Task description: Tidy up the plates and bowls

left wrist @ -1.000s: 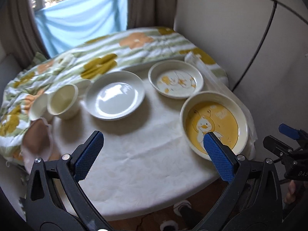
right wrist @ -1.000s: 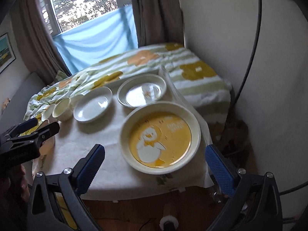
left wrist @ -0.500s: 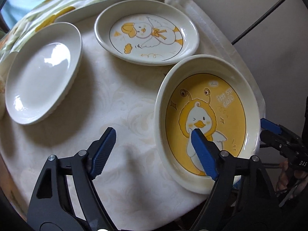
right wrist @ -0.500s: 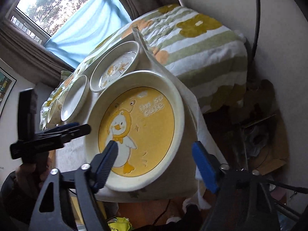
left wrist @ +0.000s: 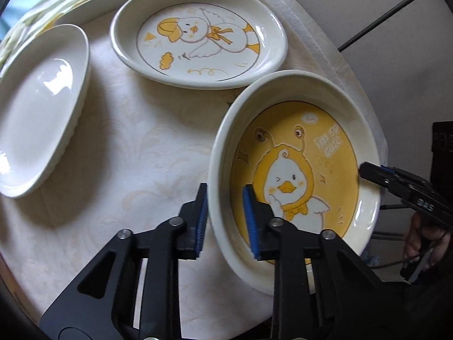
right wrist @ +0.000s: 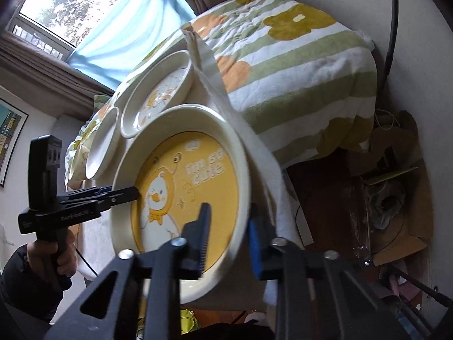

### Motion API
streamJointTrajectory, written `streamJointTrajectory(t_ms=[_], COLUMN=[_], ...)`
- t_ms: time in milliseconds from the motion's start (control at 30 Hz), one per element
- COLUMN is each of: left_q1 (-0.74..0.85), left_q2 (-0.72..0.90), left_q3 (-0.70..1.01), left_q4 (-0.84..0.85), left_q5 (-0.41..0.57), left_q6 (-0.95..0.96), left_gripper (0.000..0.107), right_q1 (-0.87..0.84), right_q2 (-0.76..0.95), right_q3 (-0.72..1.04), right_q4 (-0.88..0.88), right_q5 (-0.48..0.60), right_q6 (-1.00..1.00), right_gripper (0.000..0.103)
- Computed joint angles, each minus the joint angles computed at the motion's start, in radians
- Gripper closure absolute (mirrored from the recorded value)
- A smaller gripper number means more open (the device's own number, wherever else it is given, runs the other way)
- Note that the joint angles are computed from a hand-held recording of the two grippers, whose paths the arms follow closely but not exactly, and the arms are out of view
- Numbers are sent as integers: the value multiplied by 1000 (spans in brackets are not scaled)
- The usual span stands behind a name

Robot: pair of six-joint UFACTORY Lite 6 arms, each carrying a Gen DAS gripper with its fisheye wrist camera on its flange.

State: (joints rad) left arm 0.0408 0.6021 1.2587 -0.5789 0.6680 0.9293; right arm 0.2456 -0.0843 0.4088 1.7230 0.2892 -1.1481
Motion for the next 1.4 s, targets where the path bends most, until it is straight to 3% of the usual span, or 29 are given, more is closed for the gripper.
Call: streamJointTrajectory(t_ms=[233, 733, 933, 1167, 1400], left_q1=[21, 88, 235, 534, 790], left_q2=[34, -140, -222, -281, -147], left_q3=[93, -44, -80, -26, 184], left_q4=[52, 90, 89, 64, 88], left_q5=[68, 90, 131, 269, 408], left_q6=[-55, -92, -48, 106, 232], left_gripper=[88, 88, 88, 88, 88], right_q1=[-65, -52, 50, 250, 464], right_q2=[55, 95, 156, 260, 464], right_q3=[-3, 135, 266, 489, 788], right_q4=[87, -339, -464, -666, -949], right_q5=[82, 96, 98, 91, 63], right_q6=[-136, 217, 373, 663, 1042], right_gripper=[92, 92, 92, 92, 92])
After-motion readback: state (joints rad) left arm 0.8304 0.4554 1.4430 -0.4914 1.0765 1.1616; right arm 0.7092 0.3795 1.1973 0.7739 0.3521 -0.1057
